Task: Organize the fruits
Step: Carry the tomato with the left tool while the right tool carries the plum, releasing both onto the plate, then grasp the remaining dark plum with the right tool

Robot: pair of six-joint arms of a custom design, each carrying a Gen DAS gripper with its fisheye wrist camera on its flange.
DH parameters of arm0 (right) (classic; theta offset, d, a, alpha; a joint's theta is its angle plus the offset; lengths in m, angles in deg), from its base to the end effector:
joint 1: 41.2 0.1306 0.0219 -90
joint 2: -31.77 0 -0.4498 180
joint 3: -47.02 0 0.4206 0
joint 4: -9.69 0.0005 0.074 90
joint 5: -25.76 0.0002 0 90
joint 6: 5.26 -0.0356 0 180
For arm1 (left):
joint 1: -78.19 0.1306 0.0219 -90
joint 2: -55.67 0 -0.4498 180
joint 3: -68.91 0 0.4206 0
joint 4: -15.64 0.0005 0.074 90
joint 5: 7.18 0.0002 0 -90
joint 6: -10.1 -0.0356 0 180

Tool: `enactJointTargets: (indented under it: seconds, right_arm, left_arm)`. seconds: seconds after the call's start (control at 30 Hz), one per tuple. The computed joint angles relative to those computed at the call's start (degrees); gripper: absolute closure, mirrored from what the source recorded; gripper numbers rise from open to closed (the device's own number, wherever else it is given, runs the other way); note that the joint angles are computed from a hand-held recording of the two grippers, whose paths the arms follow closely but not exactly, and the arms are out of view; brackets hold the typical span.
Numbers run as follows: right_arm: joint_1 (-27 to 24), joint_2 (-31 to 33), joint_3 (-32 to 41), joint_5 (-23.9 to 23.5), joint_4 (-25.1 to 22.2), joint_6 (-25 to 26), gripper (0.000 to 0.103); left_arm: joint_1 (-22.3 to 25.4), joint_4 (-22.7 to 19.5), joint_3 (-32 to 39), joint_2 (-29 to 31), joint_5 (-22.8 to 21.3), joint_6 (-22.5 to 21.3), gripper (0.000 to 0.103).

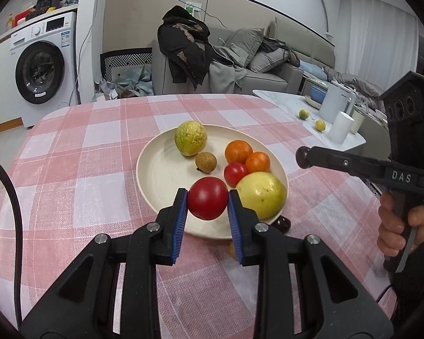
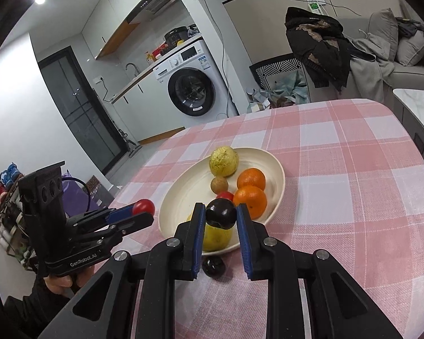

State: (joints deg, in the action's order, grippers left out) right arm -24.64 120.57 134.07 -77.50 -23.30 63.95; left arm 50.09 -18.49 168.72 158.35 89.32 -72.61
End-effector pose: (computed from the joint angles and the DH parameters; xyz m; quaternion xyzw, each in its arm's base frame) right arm 0.4982 0.1561 0.5054 -0.0210 0.8814 0.2444 0.4037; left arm 0.5518 -0.2998 0.4824 0.1862 0.8742 -0.1837 0.4090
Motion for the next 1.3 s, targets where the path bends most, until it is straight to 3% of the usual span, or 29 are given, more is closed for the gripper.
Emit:
enactJointTargets:
  seconds: [0.6, 0.77, 0.83, 0.9, 0.97, 1.03, 1.2, 1.3]
  right_arm:
    - [0.6, 2.7, 1.6, 4.0, -1.7, -0.8, 0.078]
    - [0.3, 1.4, 0.5, 4.8, -0.4, -1.2, 0.071]
    - [0.4, 0.9, 0.2, 5.6, -0.8, -0.7, 0.069]
    - [0.8, 0.4, 0.0, 7.2, -1.2, 0.2, 0.052]
    - [1.5, -0.1, -0.5, 9.4, -0.8, 1.4, 0.047]
    - [2.2, -0.6, -0.5, 10.7, -1.6, 3.2, 0.039]
    - [3.3, -1.0, -0.5, 12.2, -2.3, 6.7, 0.015]
    - [4.1, -1.1, -0.6, 14.0, -2.9, 8.7, 0.006]
  left_arm:
    - [0.0, 0.3, 0.7, 1.9, -2.6, 0.0, 0.074]
    - [-0.2, 1.6, -1.3, 0.0, -4.6, 0.0, 0.045]
    - [-0.4, 2.5, -2.4, -1.0, -5.4, -0.2, 0.024]
    - [-0.6, 3.2, -3.3, -1.8, -6.2, -0.4, 0.017]
    - [-0.9, 3.9, -4.3, -2.7, -6.6, -1.0, 0.015]
    - [-1.1, 4.0, -5.0, -3.4, -7.4, -1.3, 0.001]
    - [-1.3, 4.4, -6.9, -4.9, -8.7, -0.9, 0.000]
    - [-1.2, 4.2, -7.8, -5.6, -8.7, -0.3, 0.000]
